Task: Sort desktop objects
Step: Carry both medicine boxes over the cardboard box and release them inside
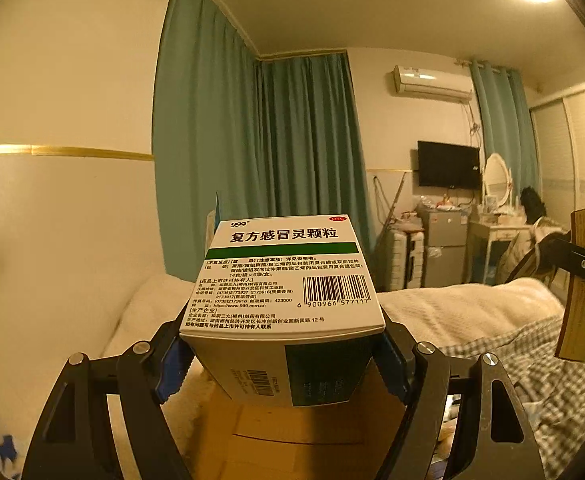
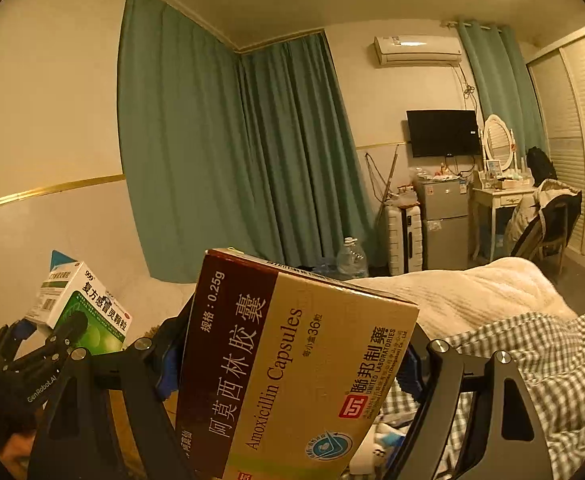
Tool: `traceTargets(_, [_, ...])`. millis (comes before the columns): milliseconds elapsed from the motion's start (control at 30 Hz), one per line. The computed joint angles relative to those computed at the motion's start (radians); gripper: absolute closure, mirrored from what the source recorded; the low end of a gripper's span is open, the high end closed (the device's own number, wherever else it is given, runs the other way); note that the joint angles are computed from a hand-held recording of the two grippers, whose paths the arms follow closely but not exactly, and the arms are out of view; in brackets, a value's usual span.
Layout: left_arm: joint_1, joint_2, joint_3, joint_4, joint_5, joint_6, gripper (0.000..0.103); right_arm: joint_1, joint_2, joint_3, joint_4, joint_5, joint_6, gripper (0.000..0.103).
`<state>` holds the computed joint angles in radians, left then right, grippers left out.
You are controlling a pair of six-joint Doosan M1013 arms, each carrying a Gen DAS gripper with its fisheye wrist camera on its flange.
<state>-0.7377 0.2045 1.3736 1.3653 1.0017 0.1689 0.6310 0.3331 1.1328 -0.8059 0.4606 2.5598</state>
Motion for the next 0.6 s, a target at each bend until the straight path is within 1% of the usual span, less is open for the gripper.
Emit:
traceTargets(67, [0.008,0.000,0.001,-0.021,-0.018,0.002,0.024,0.003,0.006,0.004,-0.011,-0.009,0.004,0.022])
traceTargets(133, [0.020,-0.001,0.002,-0.060,-0.037,0.006,0.024,0.003,0.017,0.001,0.032,-0.026,-0.062,0.022])
traceTargets(167, [0.025,0.002,-0.003,-0.078,-0.041,0.013,0.024,0.006,0.021,0.005,0.031,-0.035,-0.085,0.022])
traceTargets(200, [0.030,0.003,-0.003,-0.097,-0.046,0.020,0.024,0.013,0.027,0.010,-0.017,-0.037,-0.076,0.022])
traceTargets(233, [0.036,-0.001,0.003,-0.112,-0.073,0.032,0.024,0.020,0.033,0.014,-0.062,-0.034,-0.062,0.022])
traceTargets(267, [0.039,0.002,0.003,-0.120,-0.075,0.035,0.024,0.024,0.040,0.013,-0.088,-0.026,-0.058,0.022])
traceTargets(300, [0.041,0.002,0.004,-0.125,-0.076,0.036,0.024,0.025,0.050,0.005,-0.068,-0.023,-0.083,0.022])
traceTargets(333, [0.045,0.004,0.005,-0.135,-0.080,0.040,0.024,0.024,0.056,0.000,-0.017,-0.031,-0.125,0.022])
traceTargets(367, [0.048,0.006,0.003,-0.149,-0.084,0.048,0.024,0.019,0.064,-0.009,0.071,-0.045,-0.199,0.022])
traceTargets(400, [0.053,0.008,0.004,-0.170,-0.093,0.058,0.024,0.019,0.070,-0.013,0.107,-0.051,-0.234,0.022])
traceTargets(500, [0.068,0.011,0.005,-0.233,-0.117,0.088,0.024,0.022,0.081,-0.011,0.132,-0.075,-0.279,0.022])
traceTargets(600, [0.083,0.019,-0.002,-0.292,-0.132,0.124,0.024,0.018,0.095,-0.019,0.247,-0.089,-0.379,0.022])
